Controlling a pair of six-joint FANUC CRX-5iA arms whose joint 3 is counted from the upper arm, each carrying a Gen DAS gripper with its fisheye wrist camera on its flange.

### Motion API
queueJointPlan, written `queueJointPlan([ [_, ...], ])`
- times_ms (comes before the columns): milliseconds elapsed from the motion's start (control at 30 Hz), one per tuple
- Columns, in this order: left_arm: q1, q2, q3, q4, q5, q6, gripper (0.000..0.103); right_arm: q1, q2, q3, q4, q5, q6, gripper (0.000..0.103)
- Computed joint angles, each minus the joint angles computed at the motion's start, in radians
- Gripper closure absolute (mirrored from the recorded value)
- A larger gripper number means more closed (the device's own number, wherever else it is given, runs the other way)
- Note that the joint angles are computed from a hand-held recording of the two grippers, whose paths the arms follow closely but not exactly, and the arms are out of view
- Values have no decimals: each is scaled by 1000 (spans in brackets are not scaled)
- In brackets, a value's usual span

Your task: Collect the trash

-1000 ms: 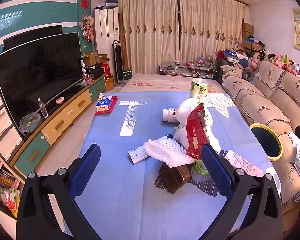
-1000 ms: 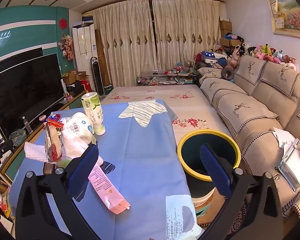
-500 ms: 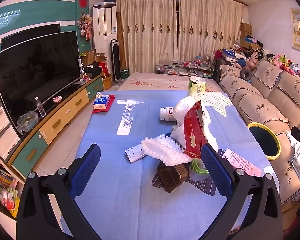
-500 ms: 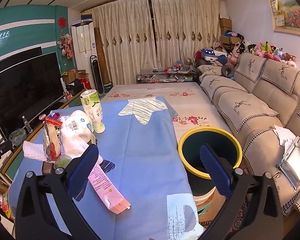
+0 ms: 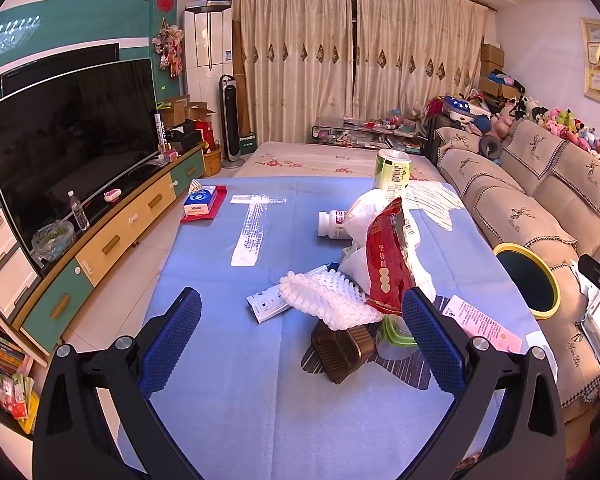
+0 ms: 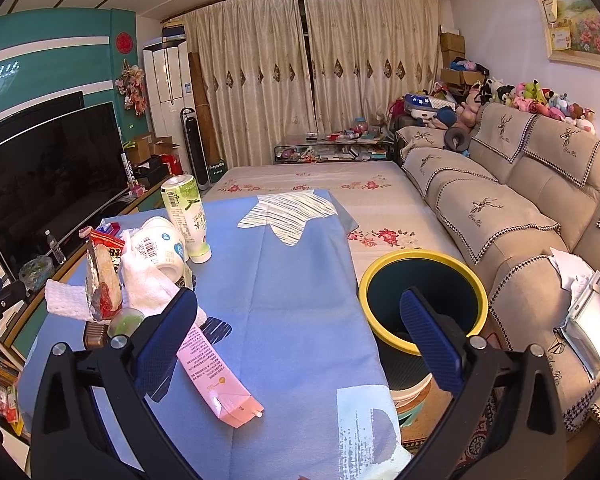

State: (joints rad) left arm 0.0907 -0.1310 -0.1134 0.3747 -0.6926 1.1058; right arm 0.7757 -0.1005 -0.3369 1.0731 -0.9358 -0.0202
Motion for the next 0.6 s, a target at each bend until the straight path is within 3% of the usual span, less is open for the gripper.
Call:
queueJointPlan([
  [600, -1, 9, 3, 6, -9, -5, 4, -3, 5, 2, -4, 6, 0, 6],
])
